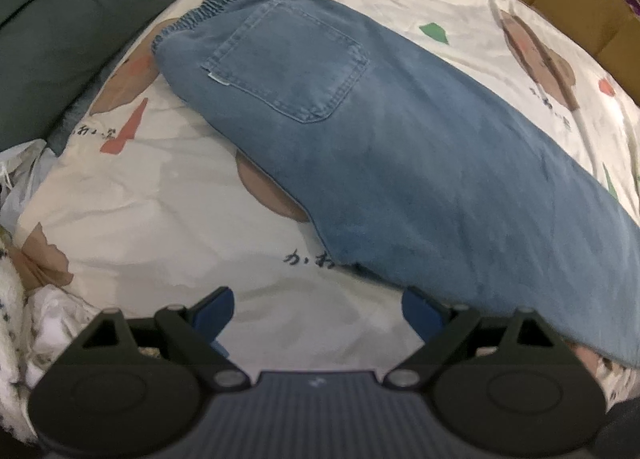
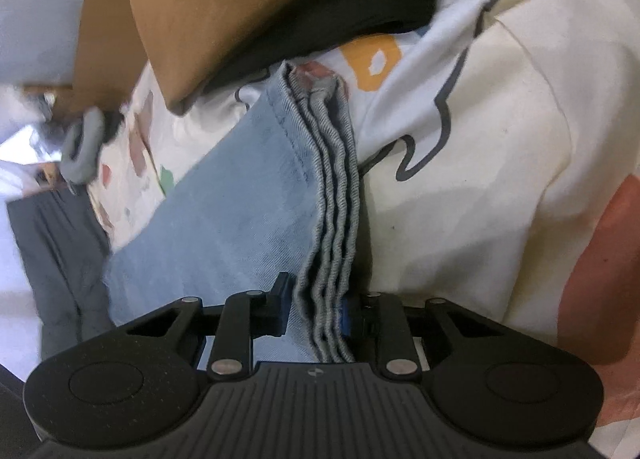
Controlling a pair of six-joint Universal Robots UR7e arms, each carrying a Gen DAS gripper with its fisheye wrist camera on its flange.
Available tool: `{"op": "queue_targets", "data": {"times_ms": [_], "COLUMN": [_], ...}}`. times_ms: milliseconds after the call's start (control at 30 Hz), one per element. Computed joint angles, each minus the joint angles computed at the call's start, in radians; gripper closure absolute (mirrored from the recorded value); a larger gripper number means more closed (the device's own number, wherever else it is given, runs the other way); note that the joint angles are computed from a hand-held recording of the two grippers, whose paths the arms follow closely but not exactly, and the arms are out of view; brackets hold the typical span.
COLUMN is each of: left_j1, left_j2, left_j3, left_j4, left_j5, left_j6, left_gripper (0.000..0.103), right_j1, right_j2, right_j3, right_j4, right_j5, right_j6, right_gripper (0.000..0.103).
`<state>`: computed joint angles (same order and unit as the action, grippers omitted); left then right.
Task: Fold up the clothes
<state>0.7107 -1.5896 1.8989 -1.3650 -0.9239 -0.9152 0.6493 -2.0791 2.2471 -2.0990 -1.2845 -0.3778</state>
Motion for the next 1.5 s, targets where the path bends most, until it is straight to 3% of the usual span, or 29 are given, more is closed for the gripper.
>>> {"op": "queue_targets", "data": {"times_ms": [100,133,433,600,767,900,1267,1500], "left_j1": [0.009,0.012,0.026,0.016,0.014,0.012,0.032,0.049], "left_j2": [0.011,0.015,0.042,0.052,0.056,0.064,0.113,0.144], "left_j3": [0.001,0.002,0.025,0.035,0.041,0.050,0.068,0.081], "left_j4": [-0.031,-0.041,-0.184,-0.232,-0.296,-0.348,-0.499,-0.616], "left_j5": [0.010,0.013,0.010,0.001,-0.012,-0.020,-0.078,-0.157], "left_j6": [0.022,0.029,0.099,0.131,0.166,0.188,0.281,0.364], "left_gripper": [0.010,0.010,0.010,0.010,0.010,0.010,0.010,0.010], "right_j1": [0.041,0.061,0.215,0.300,0.367,0.465,0.736,0.827], "right_j2": [0.013,0.016,-0.001,-0.032,-0.079,-0.085,0.001,0.061], "right_j3": [-0.010,-0.013,-0.092,-0.132,-0.179,-0.238,-0.415,-0.507], "right_j4": [-0.015,-0.020,0.069,0.119,0.179,0.218,0.232,0.237], "right_j5": [-0.066,-0.089,-0.248,-0.274,-0.227,-0.233,-0.324,-0.362], "right_j6": [0.010,0.009,0.073,0.128,0.139,0.152,0.299,0.333], "right_gripper": [0.087,0.093,0.094,0.094,0.094,0.094,0.095,0.096]}}
